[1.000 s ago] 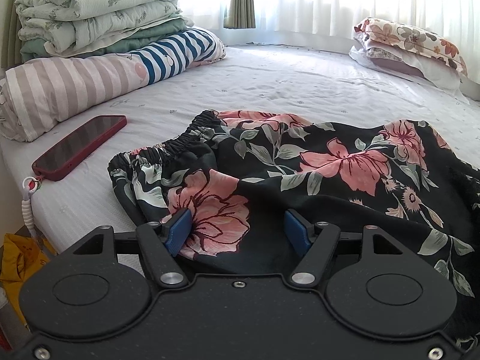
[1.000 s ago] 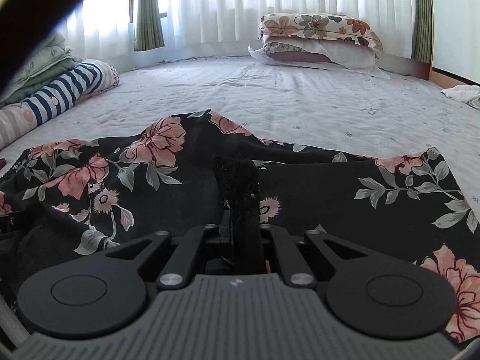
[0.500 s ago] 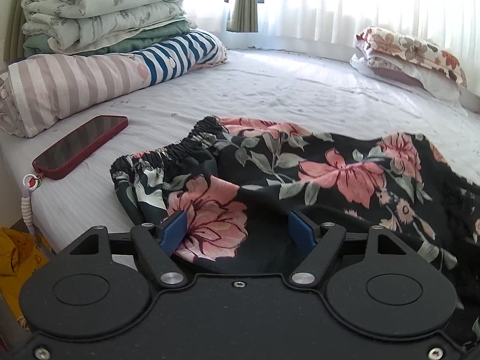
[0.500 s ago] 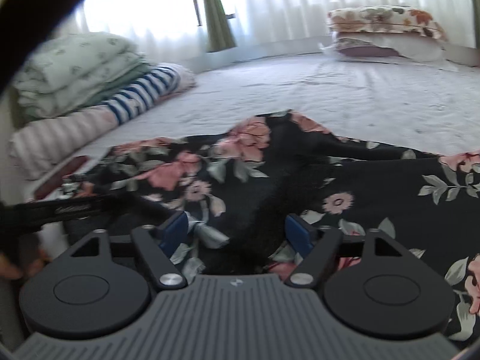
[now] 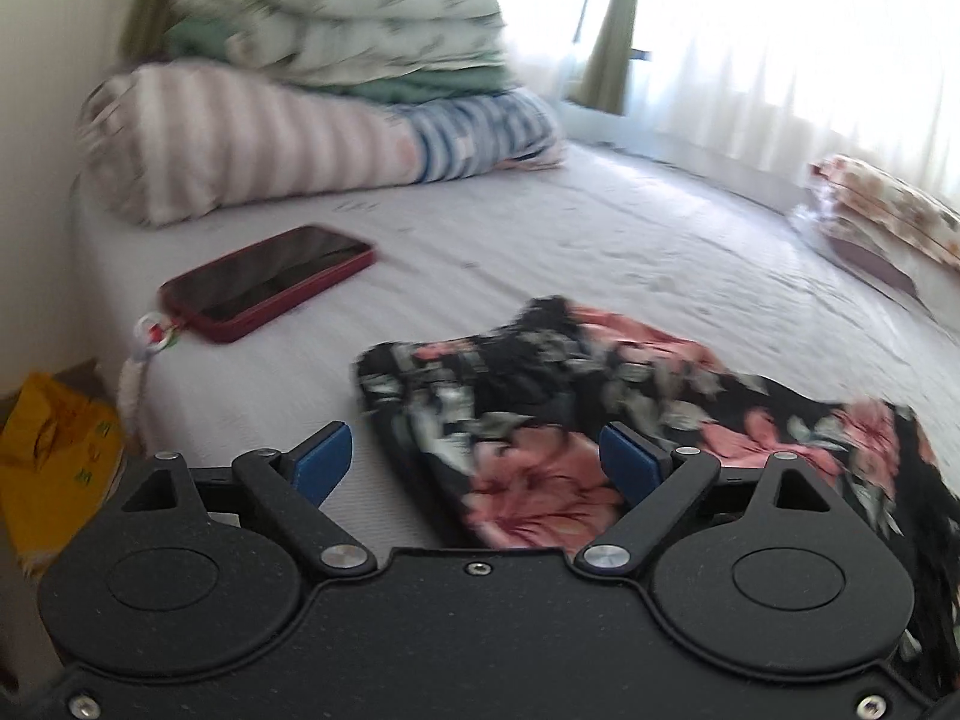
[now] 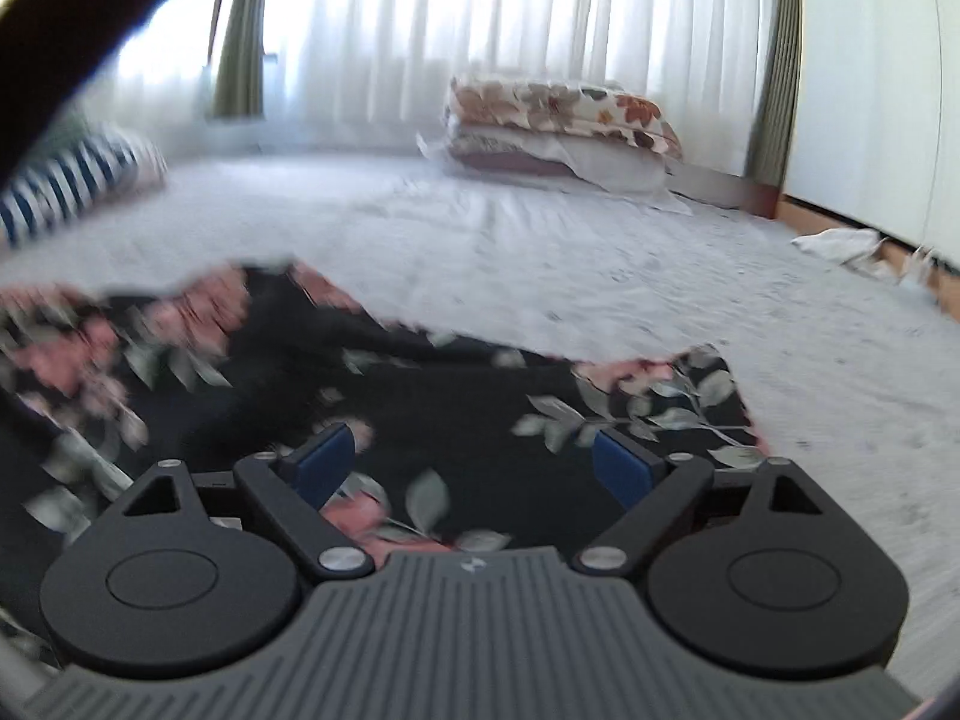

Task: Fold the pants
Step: 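Grasp the elastic waistband edge with the left gripper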

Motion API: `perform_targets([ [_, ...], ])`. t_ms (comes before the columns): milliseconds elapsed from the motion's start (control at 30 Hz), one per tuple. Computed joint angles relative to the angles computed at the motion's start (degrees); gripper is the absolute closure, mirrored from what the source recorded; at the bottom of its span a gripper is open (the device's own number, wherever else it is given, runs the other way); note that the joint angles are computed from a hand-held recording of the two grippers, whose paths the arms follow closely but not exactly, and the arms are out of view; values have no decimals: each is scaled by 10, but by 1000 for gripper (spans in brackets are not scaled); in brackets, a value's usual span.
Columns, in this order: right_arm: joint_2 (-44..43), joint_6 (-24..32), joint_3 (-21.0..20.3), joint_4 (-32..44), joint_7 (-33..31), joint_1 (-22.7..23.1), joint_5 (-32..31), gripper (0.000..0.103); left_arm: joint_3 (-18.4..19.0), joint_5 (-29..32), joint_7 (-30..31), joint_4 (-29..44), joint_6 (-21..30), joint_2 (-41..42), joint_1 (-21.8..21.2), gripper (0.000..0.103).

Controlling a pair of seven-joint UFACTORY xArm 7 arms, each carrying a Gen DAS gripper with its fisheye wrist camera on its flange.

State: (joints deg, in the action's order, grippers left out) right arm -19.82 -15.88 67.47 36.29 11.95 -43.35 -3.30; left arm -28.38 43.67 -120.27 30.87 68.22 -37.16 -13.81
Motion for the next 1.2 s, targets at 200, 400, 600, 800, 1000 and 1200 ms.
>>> perform_targets([
  [200, 61, 29, -80, 2, -19, 93, -55, 12, 22, -36, -35, -45, -22, -52, 4, 13],
  [400, 93, 0, -173, -18, -52, 195, -44, 12, 21, -33, -57, -82, -78, -94, 32, 8],
  [600, 107, -2, -179, -15, -83, 213, 7, 7, 19, -18, -47, -82, -107, -78, 75, 10],
  [800, 116, -5, -186, -14, -118, 230, 56, 5, 13, 4, -46, -70, -107, -48, 94, 42],
  [1000, 124, -16, -188, -16, -163, 245, 107, 5, 4, 36, -90, -83, -133, -48, 102, 41],
  [1200, 133, -25, -210, -16, -202, 279, 153, 4, 3, 47, -64, -64, -103, -16, 85, 57],
])
